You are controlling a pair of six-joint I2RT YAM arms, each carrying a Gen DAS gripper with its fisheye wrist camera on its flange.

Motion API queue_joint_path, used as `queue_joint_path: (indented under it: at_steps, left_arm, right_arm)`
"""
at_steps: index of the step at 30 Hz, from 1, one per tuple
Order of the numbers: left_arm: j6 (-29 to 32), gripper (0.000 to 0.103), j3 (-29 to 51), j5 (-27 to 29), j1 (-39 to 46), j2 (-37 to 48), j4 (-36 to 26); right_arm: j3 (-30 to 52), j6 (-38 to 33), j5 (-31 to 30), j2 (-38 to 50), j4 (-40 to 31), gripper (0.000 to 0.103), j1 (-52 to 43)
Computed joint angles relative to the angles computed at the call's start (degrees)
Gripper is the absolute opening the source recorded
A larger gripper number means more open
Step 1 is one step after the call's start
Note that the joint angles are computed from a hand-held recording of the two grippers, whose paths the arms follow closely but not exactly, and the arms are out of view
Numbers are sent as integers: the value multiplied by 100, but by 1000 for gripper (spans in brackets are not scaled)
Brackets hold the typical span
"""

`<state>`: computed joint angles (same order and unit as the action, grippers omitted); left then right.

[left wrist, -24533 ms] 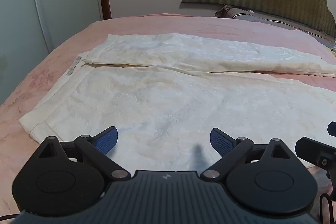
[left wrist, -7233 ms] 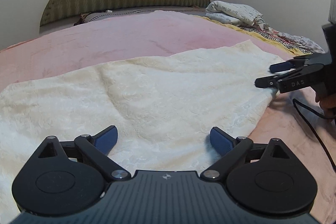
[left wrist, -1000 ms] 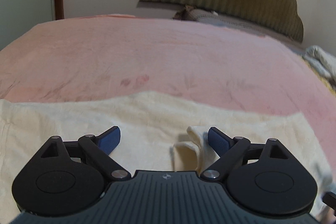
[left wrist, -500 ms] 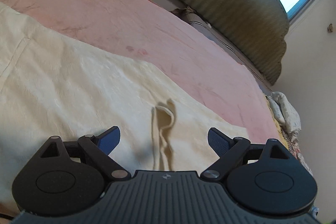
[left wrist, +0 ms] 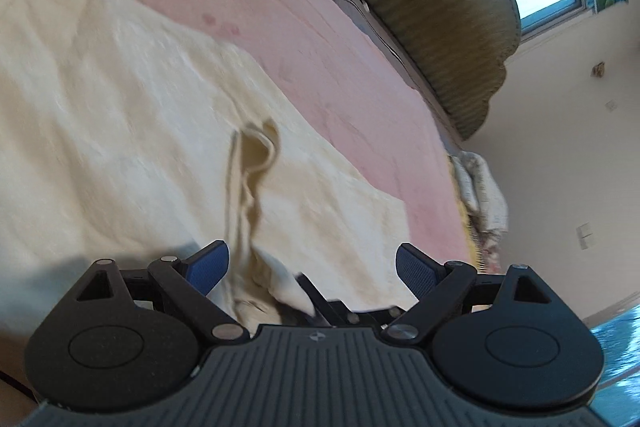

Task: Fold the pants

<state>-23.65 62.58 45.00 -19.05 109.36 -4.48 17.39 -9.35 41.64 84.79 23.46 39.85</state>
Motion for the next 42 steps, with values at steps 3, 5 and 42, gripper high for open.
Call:
queue_joint_path:
  at_steps: [3, 5, 42]
  left_arm:
    - [-275, 92, 196, 369, 10, 272, -58]
    - [-558, 92, 338, 611, -40, 505, 23]
    - [1040, 14, -1073, -1686, -745, -169, 1349]
  right_arm:
    - [-348, 323, -615, -761, 159, 9, -440]
    - [-568, 567, -976, -1445, 60, 8, -736]
    - [-1138, 1948, -3369, -5273, -3624, 11, -3846]
